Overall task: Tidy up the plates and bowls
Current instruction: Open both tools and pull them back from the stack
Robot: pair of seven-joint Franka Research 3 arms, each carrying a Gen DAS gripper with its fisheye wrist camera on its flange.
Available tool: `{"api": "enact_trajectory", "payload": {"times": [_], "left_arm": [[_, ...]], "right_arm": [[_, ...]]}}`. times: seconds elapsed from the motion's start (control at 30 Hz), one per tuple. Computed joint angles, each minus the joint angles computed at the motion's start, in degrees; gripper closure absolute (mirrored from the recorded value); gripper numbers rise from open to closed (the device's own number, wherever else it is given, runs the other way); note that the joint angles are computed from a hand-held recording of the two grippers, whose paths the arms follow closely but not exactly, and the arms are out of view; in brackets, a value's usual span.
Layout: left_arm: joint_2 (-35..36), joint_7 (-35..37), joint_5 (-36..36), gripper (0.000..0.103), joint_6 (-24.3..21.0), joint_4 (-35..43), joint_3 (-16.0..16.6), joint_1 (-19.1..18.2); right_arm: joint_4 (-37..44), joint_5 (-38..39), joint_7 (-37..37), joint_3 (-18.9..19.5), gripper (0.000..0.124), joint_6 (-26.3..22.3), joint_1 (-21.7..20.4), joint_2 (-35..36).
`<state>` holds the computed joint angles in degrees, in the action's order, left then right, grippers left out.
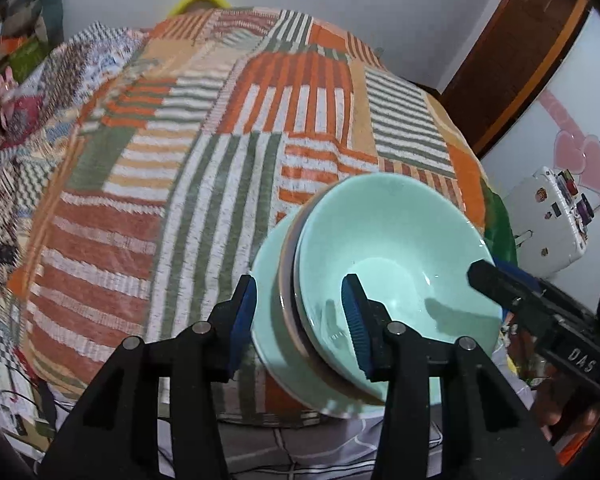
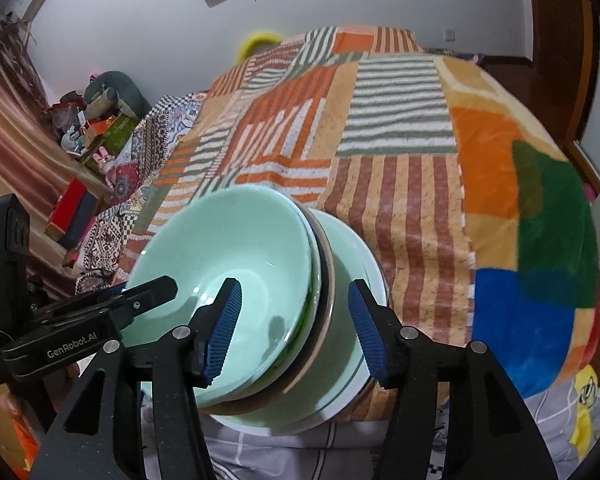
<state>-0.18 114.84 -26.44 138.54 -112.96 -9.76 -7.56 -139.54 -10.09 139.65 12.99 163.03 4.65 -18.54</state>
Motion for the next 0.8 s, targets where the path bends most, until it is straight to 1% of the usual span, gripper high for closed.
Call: {"api": "enact_trajectory", "payload": {"times": [0.13,0.2,0.3,0.47,0.5,0.57,0.6,0.67,0.73,0.77,0.8], "left_arm": [[-3.2,3.1,-2.7,0.056,2.0,-1.6,0.4,-0.4],[-5.6,5.7,-5.2,0.054,4.1,-3.0,1.0,-1.1],[-8.5,8.8,-8.3,0.054,6.6,-4.5,2.2,-2.6],[-12.1,13.1,-14.5,0.054,8.8,-5.4,4.8,-5.3],[-13.1,14.4,-16.3,0.054,9.6,-5.6,5.4,-5.9],[-14.9,17.1,-19.4,0.054,11.2,-6.3,6.7,-7.2],[-15.5,18.1,-20.5,0.054,11.8,-6.6,7.2,-7.8],[-17.4,21.1,-23.3,0.053,13.8,-7.3,8.2,-9.1],[-18.5,22.7,-25.0,0.045,15.5,-7.6,9.1,-10.3],[-19.1,23.5,-26.3,0.036,16.4,-7.9,9.6,-11.0],[-19.8,25.0,-28.2,0.032,17.7,-8.3,10.3,-12.0]], "right_arm": [[0.1,-4.3,2.5,2.7,0.069,0.3,-2.6,-2.1],[0.3,-6.2,3.4,3.8,0.069,0.7,-3.7,-3.1],[0.6,-9.7,5.3,6.1,0.069,1.1,-6.2,-4.8],[1.2,-14.8,9.0,9.9,0.068,2.3,-10.7,-8.4],[1.1,-15.7,9.8,10.8,0.067,2.8,-11.8,-9.3],[0.9,-17.7,12.1,13.7,0.055,4.0,-15.1,-11.7],[0.6,-18.9,13.5,15.4,0.054,5.1,-17.3,-13.2],[0.5,-19.5,14.3,17.7,0.052,6.7,-20.2,-15.5],[0.4,-19.2,14.4,19.6,0.050,7.9,-22.7,-17.2],[0.4,-18.9,14.4,20.5,0.048,8.6,-23.8,-18.0],[0.4,-18.6,14.4,21.4,0.047,9.6,-25.0,-18.6]]}}
